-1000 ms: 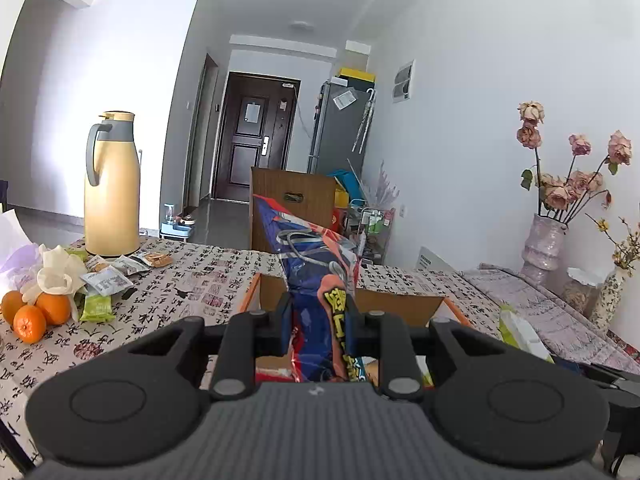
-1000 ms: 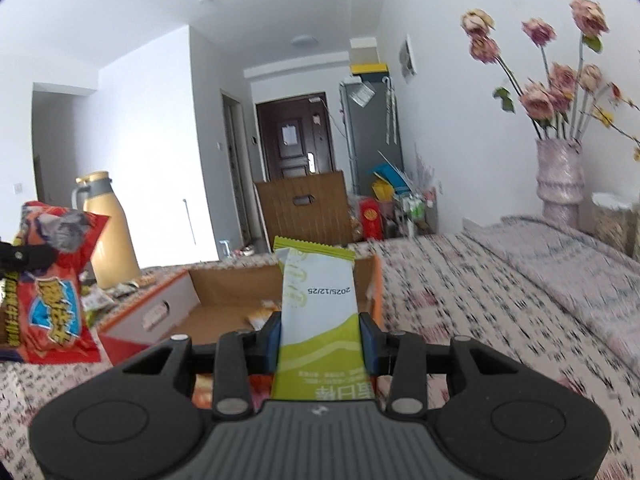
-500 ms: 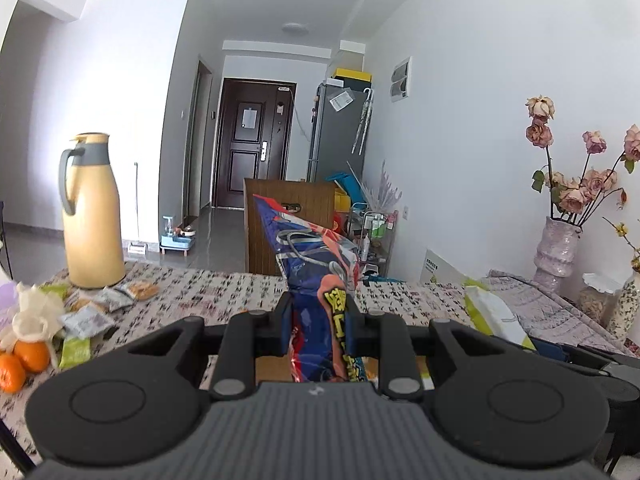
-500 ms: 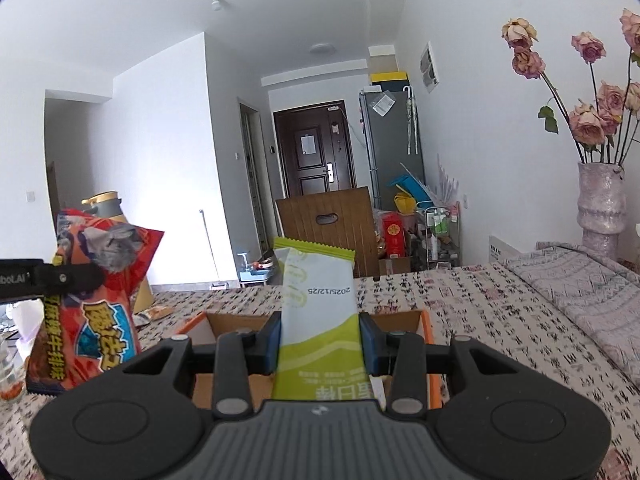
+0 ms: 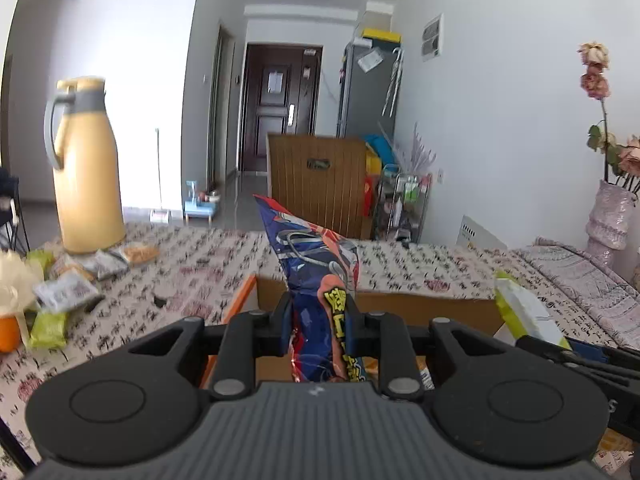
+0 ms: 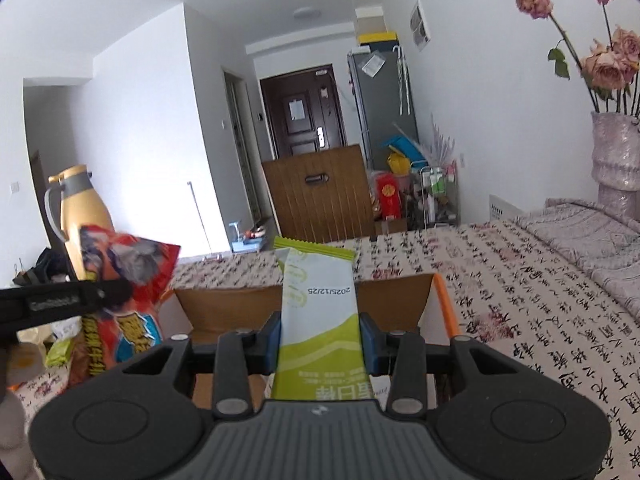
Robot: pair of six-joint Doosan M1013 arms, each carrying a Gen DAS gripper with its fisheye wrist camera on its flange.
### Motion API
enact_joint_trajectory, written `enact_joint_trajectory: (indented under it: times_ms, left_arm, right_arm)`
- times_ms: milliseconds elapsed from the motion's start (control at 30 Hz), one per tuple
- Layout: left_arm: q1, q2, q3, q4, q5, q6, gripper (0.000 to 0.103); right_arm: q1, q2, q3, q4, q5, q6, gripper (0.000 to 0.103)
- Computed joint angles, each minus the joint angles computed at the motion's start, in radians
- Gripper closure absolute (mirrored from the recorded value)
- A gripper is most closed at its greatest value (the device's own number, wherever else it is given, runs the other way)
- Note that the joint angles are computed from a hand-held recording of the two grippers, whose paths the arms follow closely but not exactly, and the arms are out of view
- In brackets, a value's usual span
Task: Organize snacks
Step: 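Carry the bar and chip bag into the cardboard box and open both grippers, then withdraw both grippers from the box back toward the snack pile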
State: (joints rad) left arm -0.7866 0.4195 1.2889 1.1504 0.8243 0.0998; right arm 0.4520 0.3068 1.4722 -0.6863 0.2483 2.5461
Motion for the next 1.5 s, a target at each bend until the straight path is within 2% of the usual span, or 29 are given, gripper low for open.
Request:
enact_joint_trajectory:
  times_ms: [300, 333, 367, 400, 433, 467, 500, 533, 633, 1500]
  left_arm:
    - [0.006, -0.007, 0.027, -0.011, -0.032, -0.003, 0.077]
    - [0.005, -0.006, 0.026, -0.005, -0.027, -0.006, 0.07]
    - [0.005, -0.007, 0.028, 0.0, -0.031, -0.011, 0.048]
    - [0.003, -0.009, 0.035, 0.022, -0.026, -0.042, 0.032]
    - [-0.001, -0.01, 0.038, 0.047, -0.012, -0.07, 0.006]
    - [-0.007, -0.009, 0.04, 0.078, 0.011, -0.099, 0.0]
    - [-0.011, -0.01, 0.043, 0.102, 0.028, -0.119, 0.0]
    - [-0.011, -0.013, 0.046, 0.103, 0.021, -0.122, 0.0]
    - [-0.011, -0.013, 0.042, 0.095, 0.022, -0.117, 0.0]
    - [-0.014, -0.011, 0.038, 0.081, 0.035, -0.111, 0.0]
  right_arm:
    - [0.005, 0.011, -0.008, 0.091, 0.033, -0.112, 0.064]
    - [0.004, 0.012, -0.01, 0.105, 0.034, -0.128, 0.063]
    - [0.003, 0.012, -0.012, 0.118, 0.036, -0.143, 0.061]
    - [0.003, 0.013, -0.012, 0.112, 0.039, -0.133, 0.06]
    - [0.003, 0.012, -0.012, 0.123, 0.043, -0.141, 0.048]
    - [0.001, 0.012, -0.013, 0.157, 0.046, -0.169, 0.033]
    - [-0.001, 0.012, -0.012, 0.161, 0.047, -0.169, 0.025]
    - [-0.001, 0.011, -0.011, 0.137, 0.05, -0.143, 0.013]
    - [0.001, 0.01, -0.009, 0.072, 0.053, -0.074, 0.0]
    - [0.001, 0.011, -0.005, 0.013, 0.057, -0.011, 0.0]
